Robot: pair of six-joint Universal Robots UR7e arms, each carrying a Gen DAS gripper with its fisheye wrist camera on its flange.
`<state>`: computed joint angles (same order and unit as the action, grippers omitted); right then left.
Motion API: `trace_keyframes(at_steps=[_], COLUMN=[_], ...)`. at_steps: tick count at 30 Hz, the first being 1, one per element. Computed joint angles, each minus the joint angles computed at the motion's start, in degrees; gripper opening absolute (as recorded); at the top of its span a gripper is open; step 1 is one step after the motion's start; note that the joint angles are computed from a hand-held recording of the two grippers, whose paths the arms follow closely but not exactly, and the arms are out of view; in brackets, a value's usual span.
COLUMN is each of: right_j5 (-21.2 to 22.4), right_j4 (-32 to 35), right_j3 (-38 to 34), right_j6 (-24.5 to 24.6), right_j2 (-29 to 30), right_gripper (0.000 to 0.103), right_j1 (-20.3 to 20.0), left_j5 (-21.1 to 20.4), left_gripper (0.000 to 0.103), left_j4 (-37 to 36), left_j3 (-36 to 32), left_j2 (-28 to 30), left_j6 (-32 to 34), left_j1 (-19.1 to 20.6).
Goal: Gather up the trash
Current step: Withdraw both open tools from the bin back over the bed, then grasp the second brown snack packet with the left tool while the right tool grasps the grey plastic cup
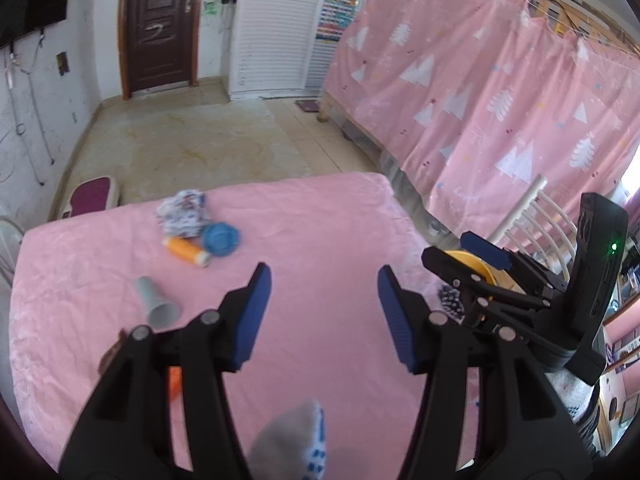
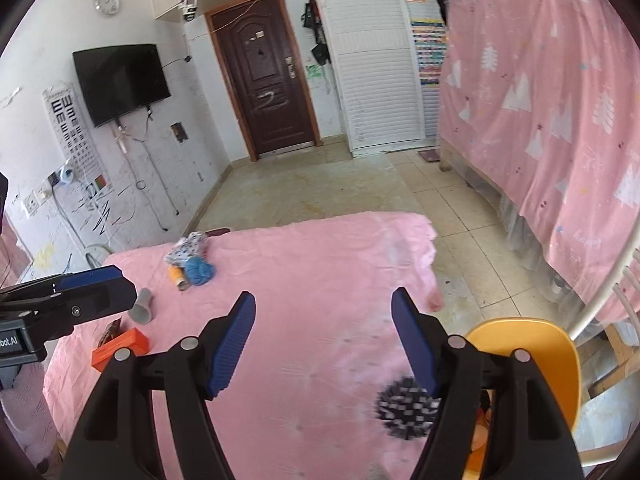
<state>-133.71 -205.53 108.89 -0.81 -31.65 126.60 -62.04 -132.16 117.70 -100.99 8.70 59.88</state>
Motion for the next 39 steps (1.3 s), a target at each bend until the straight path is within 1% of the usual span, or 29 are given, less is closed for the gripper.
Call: trace_keyframes(at_steps=[5,14,25,28,33,37,39], right_j5=[0.79,1.59,2.64,2.84,2.98,3.59,3.98], right_j4=[4.53,11.36,18.55,20.2,22.62,24.38,25.17], right_j3=[-5.4,-13.74,-21.98,-23.7,-26.61,-28.38,-29.18], right_j6=[-0.13,0.23,-0.08,-0.22,-0.22,-0.41,-0.56], right_j2=[3.6,9.36,14.43,15.38,17.08,18.06,18.59], right_gripper=[0.061,0.061,0.061,0.061,0.061,0.061,0.061], right_j1=[1.34,3.46,4.74,4.75,4.79,4.64,4.51], left_j5=[1.59,0.87,0.97,0.21,-1.04,-0.46,-0.09], left_gripper=[0.053,0.053,0.053,0.053,0.053,0.053,0.053], left_j4=[-0.21,0.61,0.08,0.55,1.08,1.15,1.59], left_j3=[-0.98,-3.67,-6.5,-7.07,-6.81,-6.06,-6.27], left_j2=[-1.62,-2.81,-0.08,0.72,1.18,1.41,2.01], left_j6=[1.54,4.6,9.14,10.19,12.36,14.24,13.98], left_j1=[2.79,9.39,16.52,18.02,19.0,19.29,19.59])
